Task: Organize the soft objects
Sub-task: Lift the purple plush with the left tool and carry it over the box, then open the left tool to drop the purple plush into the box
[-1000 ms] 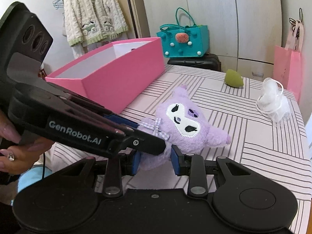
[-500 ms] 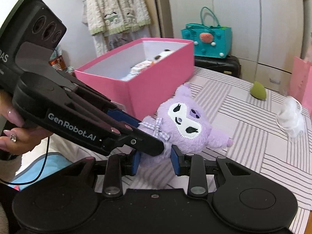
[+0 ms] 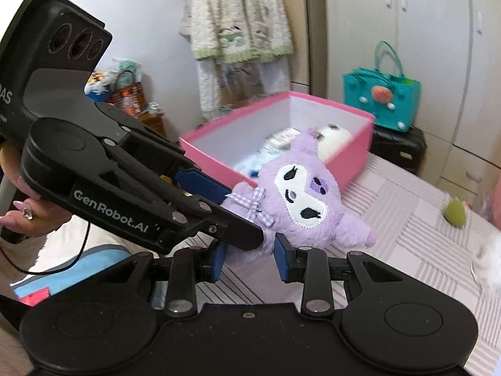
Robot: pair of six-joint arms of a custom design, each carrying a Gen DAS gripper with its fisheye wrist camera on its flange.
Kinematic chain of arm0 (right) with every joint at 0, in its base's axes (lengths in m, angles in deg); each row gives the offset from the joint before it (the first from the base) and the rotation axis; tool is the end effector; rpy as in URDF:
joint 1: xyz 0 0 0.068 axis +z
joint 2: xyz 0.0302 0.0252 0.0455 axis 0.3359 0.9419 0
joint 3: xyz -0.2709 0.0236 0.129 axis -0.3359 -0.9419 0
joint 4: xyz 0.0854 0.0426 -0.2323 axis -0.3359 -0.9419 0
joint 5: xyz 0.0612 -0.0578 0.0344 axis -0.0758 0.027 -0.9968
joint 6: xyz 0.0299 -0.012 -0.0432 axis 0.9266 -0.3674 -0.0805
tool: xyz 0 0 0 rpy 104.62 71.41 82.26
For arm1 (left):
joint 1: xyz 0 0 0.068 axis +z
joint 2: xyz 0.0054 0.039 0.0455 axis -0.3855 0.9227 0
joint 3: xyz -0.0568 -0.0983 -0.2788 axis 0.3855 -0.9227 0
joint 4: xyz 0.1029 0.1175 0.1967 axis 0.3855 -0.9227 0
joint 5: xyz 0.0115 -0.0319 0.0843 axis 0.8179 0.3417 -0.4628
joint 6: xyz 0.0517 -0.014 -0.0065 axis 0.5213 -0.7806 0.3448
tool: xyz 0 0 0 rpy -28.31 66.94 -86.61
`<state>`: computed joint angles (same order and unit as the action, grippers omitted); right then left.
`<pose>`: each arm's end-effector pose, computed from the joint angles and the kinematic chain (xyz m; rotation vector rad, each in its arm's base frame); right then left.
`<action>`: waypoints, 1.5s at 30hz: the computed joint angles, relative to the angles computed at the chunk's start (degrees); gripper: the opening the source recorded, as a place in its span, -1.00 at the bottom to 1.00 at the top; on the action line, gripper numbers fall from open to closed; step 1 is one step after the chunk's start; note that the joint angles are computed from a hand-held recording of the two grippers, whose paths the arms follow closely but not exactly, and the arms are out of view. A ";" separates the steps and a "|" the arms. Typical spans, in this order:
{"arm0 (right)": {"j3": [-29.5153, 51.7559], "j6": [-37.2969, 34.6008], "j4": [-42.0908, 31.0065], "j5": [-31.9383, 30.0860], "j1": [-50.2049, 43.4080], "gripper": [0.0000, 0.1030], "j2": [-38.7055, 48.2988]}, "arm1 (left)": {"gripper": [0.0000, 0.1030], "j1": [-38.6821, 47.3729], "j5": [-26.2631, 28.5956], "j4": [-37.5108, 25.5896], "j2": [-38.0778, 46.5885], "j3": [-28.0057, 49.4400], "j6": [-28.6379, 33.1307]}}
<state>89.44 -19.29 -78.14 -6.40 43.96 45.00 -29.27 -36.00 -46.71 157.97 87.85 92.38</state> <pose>0.2002 0.0936 0.2033 -0.5373 2.1900 0.3048 0.2886 -0.0520 0.2559 0.7732 2.2896 -0.5714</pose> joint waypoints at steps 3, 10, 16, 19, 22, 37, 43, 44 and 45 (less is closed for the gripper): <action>2.84 -0.91 -0.09 0.72 1.99 -0.26 1.21 | -0.28 2.46 0.58 1.44 -2.53 -0.84 -0.04; 8.75 -3.91 5.60 0.53 2.55 -0.26 9.38 | -0.27 7.02 1.59 7.51 -0.14 0.98 -2.98; 17.07 -3.65 11.36 -5.27 -1.55 -0.26 21.61 | -0.26 8.65 0.89 13.52 8.31 6.70 -8.26; 21.24 -3.60 11.82 -6.86 -3.01 -0.26 26.81 | -0.26 8.34 -0.61 15.60 13.41 10.04 -11.35; 25.75 -4.01 11.28 -9.32 -4.72 -0.26 31.90 | -0.26 8.47 -1.24 16.75 18.34 13.77 -14.05; 40.40 -10.47 6.86 -12.36 -6.39 -0.26 46.08 | -0.20 8.86 -4.64 16.68 30.71 23.61 -15.45; 43.64 -11.14 3.24 -12.00 -6.64 -0.21 47.97 | -0.20 8.65 -6.06 14.94 32.00 25.68 -11.65; 43.88 -10.77 2.83 -11.18 -6.56 -0.21 47.84 | -0.20 8.65 -6.59 16.00 31.62 25.04 -11.54; 43.95 -10.63 2.48 -9.86 -6.42 -0.21 47.69 | -0.20 8.50 -7.94 18.63 30.72 23.28 -11.68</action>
<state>133.39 -29.92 -75.66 -16.26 37.54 92.69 -20.76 -43.94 -28.08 188.69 111.13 80.70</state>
